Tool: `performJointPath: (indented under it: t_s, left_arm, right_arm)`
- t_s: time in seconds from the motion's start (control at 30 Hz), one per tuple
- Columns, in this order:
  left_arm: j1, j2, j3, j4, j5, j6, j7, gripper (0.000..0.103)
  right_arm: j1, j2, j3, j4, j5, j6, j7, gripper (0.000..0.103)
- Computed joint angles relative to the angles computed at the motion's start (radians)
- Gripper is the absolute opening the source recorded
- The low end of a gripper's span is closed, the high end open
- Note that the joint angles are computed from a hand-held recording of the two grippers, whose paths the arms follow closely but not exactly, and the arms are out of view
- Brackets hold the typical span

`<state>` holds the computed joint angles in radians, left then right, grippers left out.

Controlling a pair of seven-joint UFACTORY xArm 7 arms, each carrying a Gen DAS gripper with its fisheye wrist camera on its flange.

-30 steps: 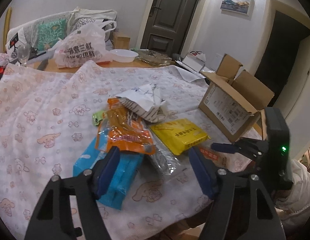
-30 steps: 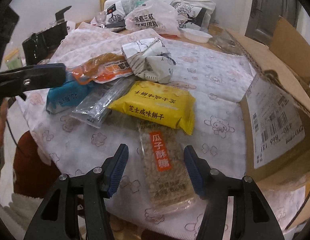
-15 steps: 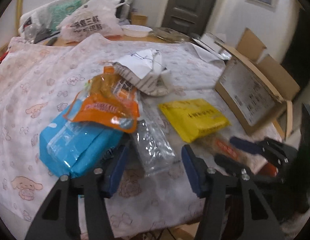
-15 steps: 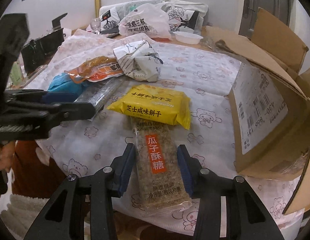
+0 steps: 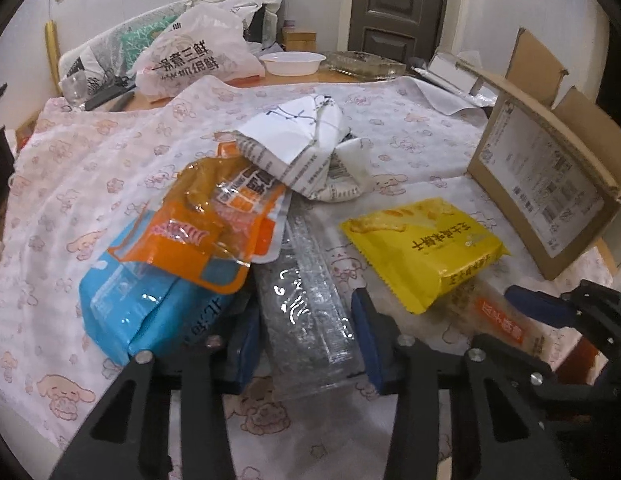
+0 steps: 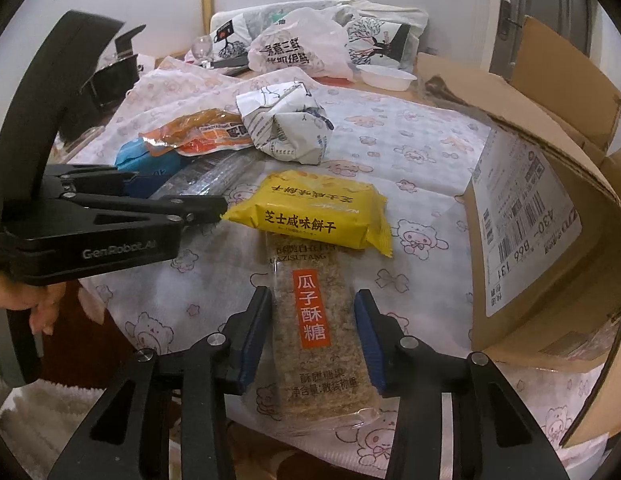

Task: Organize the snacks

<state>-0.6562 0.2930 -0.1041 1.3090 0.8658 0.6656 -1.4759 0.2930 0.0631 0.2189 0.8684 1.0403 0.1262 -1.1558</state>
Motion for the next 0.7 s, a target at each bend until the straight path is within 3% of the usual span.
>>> performJointPath:
  t_s: [0.1,0.27,0.4,0.53,0.7]
  left_arm:
    - [0.01,-0.035,-0.006,-0.042,0.002,-0.054,0.0,0.039]
    - [0.023,-0.083,-0.037,-0.096,-0.032,-0.099,0.057,0.036]
    - [0.034,-0.115,-0.058,-0.149,-0.079,-0.12,0.099,0.036]
    - [0.034,-0.139,-0.073,-0.185,-0.089,-0.119,0.111,0.037]
    - [0.024,-0.121,-0.073,-0.157,-0.05,-0.062,0.07,0.048]
  right_arm:
    - [-0.008,-0.013,-0.007,0.009,0.058,0.043,-0.023,0.038]
    - [-0.027,-0.028,-0.051,0.038,-0.028,0.245,0.077,0.038]
    - [0.003,-0.055,-0.046,-0.014,-0.154,0.172,0.121,0.038]
    - [0.012,-0.057,-0.053,-0.023,-0.18,0.174,0.123,0.039]
    - [0.027,-0.056,-0.048,-0.039,-0.21,0.126,0.091,0.042]
